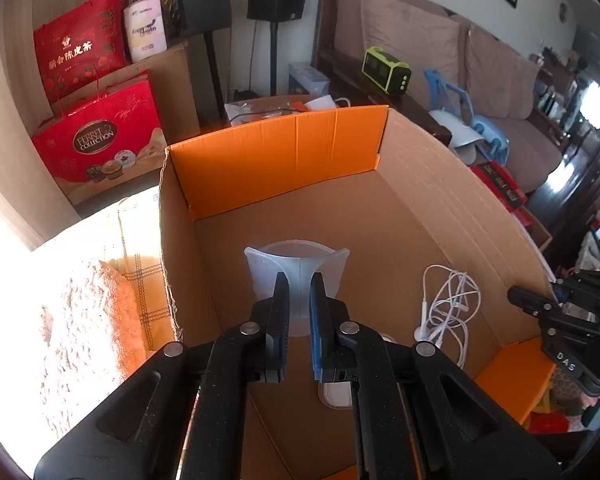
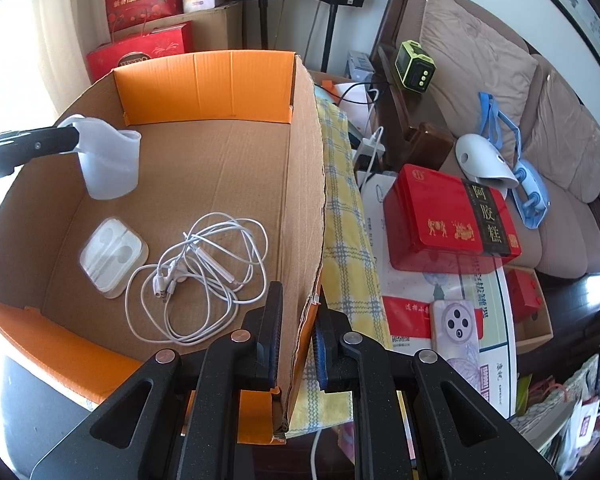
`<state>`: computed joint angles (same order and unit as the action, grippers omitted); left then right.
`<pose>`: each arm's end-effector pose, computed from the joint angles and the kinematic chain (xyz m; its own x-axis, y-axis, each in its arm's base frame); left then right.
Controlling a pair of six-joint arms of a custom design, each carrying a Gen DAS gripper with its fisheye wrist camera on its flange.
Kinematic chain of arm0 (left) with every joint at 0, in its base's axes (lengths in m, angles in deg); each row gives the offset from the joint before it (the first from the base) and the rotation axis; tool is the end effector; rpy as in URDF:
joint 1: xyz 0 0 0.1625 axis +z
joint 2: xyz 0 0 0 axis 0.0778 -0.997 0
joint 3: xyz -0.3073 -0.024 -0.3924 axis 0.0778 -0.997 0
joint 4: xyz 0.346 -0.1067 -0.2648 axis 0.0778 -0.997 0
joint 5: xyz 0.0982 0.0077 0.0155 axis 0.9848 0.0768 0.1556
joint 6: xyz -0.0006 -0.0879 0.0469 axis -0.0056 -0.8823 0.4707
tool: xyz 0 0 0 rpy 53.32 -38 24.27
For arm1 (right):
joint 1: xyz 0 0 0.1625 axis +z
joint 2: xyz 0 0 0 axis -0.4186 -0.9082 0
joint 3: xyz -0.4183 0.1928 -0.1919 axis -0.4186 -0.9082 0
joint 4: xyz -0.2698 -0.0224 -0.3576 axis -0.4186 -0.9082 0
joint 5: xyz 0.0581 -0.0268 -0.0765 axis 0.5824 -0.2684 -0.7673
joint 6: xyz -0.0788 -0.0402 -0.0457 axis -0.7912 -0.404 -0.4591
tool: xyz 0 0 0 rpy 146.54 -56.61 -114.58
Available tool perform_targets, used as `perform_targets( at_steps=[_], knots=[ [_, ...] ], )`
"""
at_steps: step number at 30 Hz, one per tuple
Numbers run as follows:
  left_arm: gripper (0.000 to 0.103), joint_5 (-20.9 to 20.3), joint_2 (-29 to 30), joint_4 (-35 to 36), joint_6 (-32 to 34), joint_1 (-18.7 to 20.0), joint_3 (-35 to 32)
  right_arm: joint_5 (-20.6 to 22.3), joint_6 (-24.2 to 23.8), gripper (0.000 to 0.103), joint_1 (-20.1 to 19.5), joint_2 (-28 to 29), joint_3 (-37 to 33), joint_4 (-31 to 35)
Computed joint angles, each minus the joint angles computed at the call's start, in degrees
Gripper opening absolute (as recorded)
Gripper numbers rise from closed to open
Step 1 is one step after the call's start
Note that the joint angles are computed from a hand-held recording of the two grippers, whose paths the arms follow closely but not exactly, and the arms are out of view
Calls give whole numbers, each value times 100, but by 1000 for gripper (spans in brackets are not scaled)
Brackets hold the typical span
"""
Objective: Organize objects
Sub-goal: 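Carry the plastic cup with the left tool over the box, then open the left tool to drop the cup into the box, then move the left tool to the pink oven mitt and grasp its cuff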
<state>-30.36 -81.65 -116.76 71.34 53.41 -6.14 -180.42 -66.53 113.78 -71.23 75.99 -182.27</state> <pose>-0.2708 -0.7788 0.0086 -0.6335 0.5419 -0.5522 0.7062 0.6966 -0.1264 0.0522 -0.6556 0.1868 -0.6320 0.1711 0.7559 -0.3060 0.8410 -0.4461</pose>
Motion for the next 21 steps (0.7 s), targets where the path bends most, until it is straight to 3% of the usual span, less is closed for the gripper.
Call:
perform_targets(
  at_steps=[5,7,9,10,21],
  knots=[
    [9,122,13,-156,134,-36,99,-4,2,13,1,-5,1,12],
    [21,-6,-39,-229,144,-23,157,-11,-1,13,1,4,-10,19],
    [50,-165,-117,-282,40,0,212,-7,-3,13,0,4,-11,17],
    [53,-242,-164,-346,0,11,254,-6,5,13,0,4,-12,20],
    [63,-320,-637,-553,-218,94,473,-14,0,13,5,7,-17,23]
  ],
)
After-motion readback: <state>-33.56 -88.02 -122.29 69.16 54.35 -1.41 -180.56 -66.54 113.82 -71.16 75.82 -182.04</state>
